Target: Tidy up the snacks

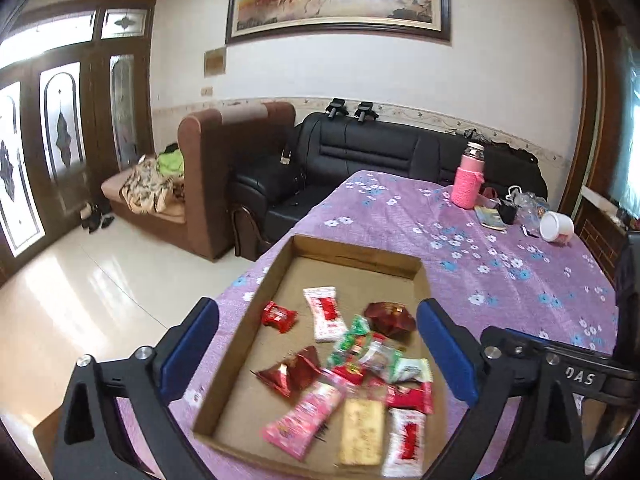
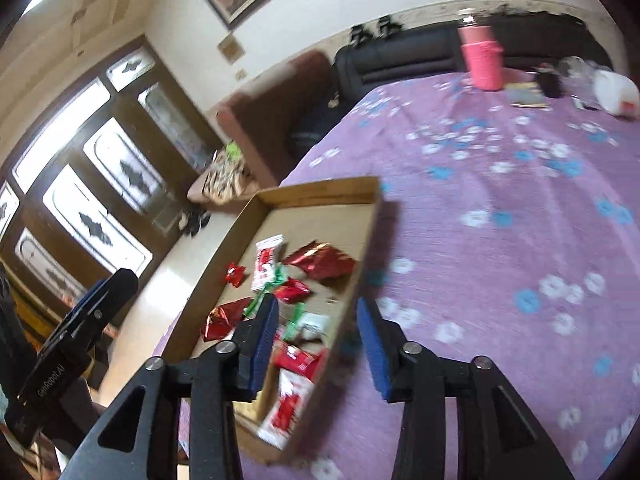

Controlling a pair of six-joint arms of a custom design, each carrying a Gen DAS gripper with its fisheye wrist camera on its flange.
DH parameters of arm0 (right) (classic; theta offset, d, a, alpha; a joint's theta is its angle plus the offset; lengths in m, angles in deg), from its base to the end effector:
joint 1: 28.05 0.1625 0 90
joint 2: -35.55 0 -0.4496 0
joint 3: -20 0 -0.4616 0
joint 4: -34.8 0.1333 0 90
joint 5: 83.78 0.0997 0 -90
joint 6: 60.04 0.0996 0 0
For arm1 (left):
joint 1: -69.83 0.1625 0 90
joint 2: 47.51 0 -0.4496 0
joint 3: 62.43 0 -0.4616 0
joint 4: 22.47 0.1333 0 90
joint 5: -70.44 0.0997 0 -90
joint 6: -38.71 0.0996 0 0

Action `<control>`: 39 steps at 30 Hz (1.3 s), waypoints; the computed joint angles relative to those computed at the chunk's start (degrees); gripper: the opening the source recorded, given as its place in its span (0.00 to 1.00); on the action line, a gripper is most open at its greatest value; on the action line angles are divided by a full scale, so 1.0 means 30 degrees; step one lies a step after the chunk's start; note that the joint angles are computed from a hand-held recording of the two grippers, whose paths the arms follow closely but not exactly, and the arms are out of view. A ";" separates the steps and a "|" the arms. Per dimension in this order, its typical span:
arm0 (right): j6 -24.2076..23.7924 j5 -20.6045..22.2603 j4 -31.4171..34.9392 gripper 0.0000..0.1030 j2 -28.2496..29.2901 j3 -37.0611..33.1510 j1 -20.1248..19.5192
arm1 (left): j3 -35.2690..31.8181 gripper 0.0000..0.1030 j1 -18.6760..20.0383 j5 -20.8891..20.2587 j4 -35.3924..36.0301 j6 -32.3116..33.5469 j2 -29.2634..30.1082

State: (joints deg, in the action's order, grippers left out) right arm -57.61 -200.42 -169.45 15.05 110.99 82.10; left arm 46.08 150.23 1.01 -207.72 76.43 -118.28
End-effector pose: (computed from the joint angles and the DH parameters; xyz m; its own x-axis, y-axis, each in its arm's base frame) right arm 0.3274 -0.6349 -0.1105 -0.9557 0.0120 0.2942 -0.2085 0.6781 -0.7047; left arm 0.0583 -0.6644 0.3385 -0.7145 0.2164 -0.6653 0.6659 0.5022 -0.5517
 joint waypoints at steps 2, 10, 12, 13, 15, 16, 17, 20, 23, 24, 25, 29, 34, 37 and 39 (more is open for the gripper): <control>0.0057 -0.0277 -0.1011 0.47 -0.0336 0.0922 0.0022 | 0.0703 0.98 -0.0345 0.0050 -0.0185 0.0085 -0.0301; -0.0437 -0.1147 -0.3589 0.50 -0.0893 0.3028 0.0138 | 0.2513 0.99 -0.1585 0.1220 -0.0406 0.0287 -0.0652; -0.0540 -0.1196 -0.4000 0.51 -0.0936 0.3309 0.0125 | 0.2765 0.99 -0.1745 0.1423 -0.0379 0.0290 -0.0662; -0.0551 -0.1161 -0.4173 0.51 -0.0979 0.3459 0.0099 | 0.2873 0.99 -0.1819 0.1501 -0.0336 0.0265 -0.0671; -0.0524 -0.1098 -0.4504 0.51 -0.1056 0.3735 0.0050 | 0.3128 0.99 -0.1999 0.1682 -0.0251 0.0275 -0.0727; -0.0499 -0.1098 -0.4623 0.52 -0.1069 0.3813 0.0046 | 0.3204 0.99 -0.2087 0.1778 -0.0306 0.0301 -0.0669; -0.0488 -0.1075 -0.4751 0.52 -0.1090 0.3914 0.0029 | 0.3275 0.99 -0.2152 0.1857 -0.0332 0.0317 -0.0653; -0.0533 -0.1111 -0.4981 0.53 -0.1085 0.4053 0.0010 | 0.3408 0.99 -0.2258 0.1937 -0.0298 0.0333 -0.0645; -0.0564 -0.1153 -0.5110 0.54 -0.1011 0.4111 0.0024 | 0.3525 0.99 -0.2307 0.1918 -0.0188 0.0256 -0.0701; -0.0575 -0.1137 -0.5118 0.54 -0.1000 0.4120 0.0024 | 0.3530 0.99 -0.2307 0.1925 -0.0191 0.0247 -0.0690; -0.0596 -0.1135 -0.5107 0.54 -0.0972 0.4104 0.0037 | 0.3545 0.99 -0.2307 0.1919 -0.0204 0.0242 -0.0675; -0.0647 -0.1406 -0.5044 0.55 -0.0821 0.3942 0.0176 | 0.3559 0.99 -0.2265 0.1830 -0.0080 0.0210 -0.0755; -0.0893 -0.1746 -0.4915 0.55 -0.0588 0.3650 0.0326 | 0.3526 0.99 -0.2227 0.1800 -0.0029 0.0262 -0.0755; -0.1027 -0.1939 -0.4841 0.55 -0.0462 0.3485 0.0410 | 0.3519 0.99 -0.2216 0.1789 -0.0004 0.0247 -0.0757; -0.1059 -0.2041 -0.4758 0.56 -0.0391 0.3391 0.0439 | 0.3533 0.99 -0.2208 0.1759 0.0013 0.0197 -0.0770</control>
State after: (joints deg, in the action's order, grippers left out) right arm -60.78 -206.54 -183.72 13.88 121.17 83.42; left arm 56.68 143.61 6.28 -207.68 77.02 -120.59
